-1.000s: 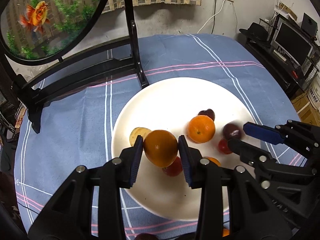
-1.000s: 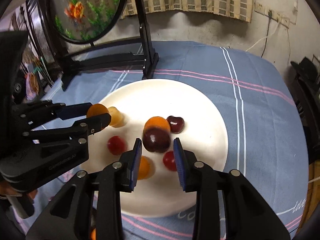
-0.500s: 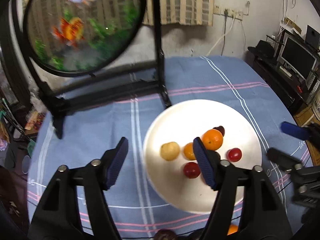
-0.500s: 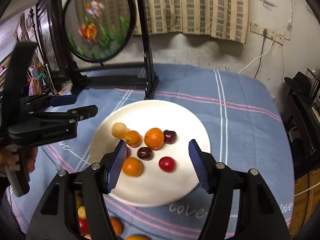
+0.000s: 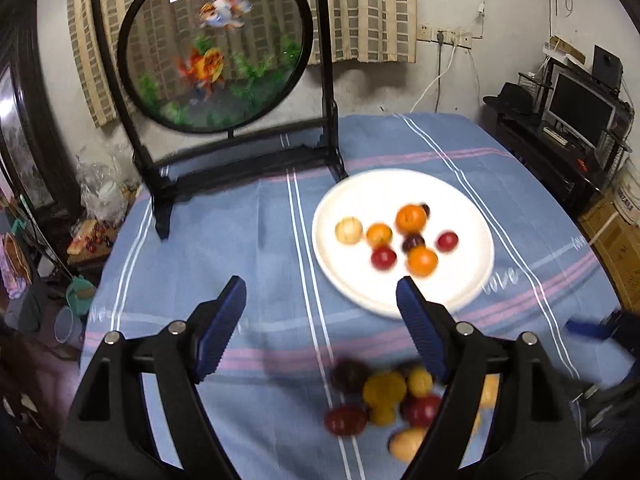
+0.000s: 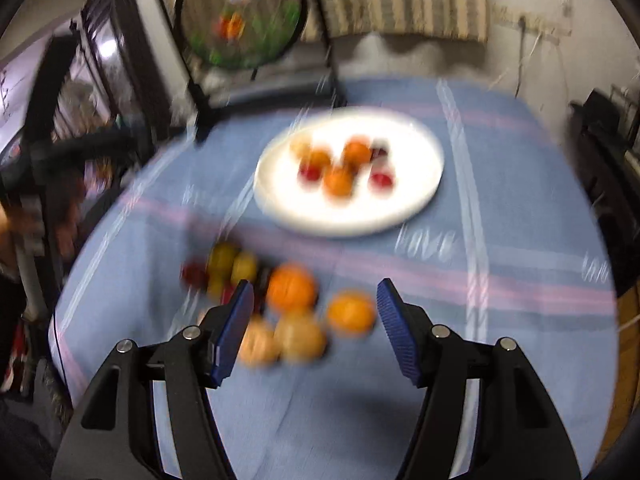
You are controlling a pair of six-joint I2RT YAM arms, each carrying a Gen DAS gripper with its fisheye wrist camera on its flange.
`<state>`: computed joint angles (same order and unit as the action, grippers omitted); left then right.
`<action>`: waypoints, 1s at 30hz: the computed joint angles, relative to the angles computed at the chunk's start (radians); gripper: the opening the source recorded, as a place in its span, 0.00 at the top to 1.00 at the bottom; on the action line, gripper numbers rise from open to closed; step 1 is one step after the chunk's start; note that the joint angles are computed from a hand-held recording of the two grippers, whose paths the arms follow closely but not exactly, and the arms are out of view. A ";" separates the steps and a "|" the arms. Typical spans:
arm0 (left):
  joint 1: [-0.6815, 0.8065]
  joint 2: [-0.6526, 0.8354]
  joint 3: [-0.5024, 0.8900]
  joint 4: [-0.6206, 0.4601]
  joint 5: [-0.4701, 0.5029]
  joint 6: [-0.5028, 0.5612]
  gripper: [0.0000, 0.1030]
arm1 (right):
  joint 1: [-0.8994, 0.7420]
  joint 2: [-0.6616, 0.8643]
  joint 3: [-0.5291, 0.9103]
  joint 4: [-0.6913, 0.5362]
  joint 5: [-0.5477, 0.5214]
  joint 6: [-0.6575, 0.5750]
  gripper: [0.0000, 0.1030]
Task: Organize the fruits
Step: 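Withdraw both tools from the plate back toward the fruit cluster, then grasp a pale pear with the left tool while the right tool grasps a large yellow pear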
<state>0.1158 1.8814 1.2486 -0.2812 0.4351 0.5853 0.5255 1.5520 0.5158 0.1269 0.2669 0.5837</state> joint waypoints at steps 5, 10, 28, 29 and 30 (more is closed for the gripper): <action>0.081 -0.042 -0.128 -0.028 0.040 0.143 0.23 | 0.082 0.217 0.025 0.014 0.056 0.015 0.37; 0.149 -0.032 -0.195 -0.068 0.031 0.230 0.23 | 0.034 0.315 0.056 0.043 0.025 -0.071 0.37; 0.111 0.022 -0.331 -0.019 0.006 0.335 0.23 | -0.101 0.295 0.057 0.114 -0.193 -0.249 0.64; 0.097 0.030 -0.336 -0.007 -0.003 0.337 0.23 | -0.113 0.270 0.027 0.127 -0.209 -0.224 0.64; 0.083 0.040 -0.338 0.004 -0.014 0.337 0.23 | -0.116 0.257 0.009 0.133 -0.212 -0.207 0.64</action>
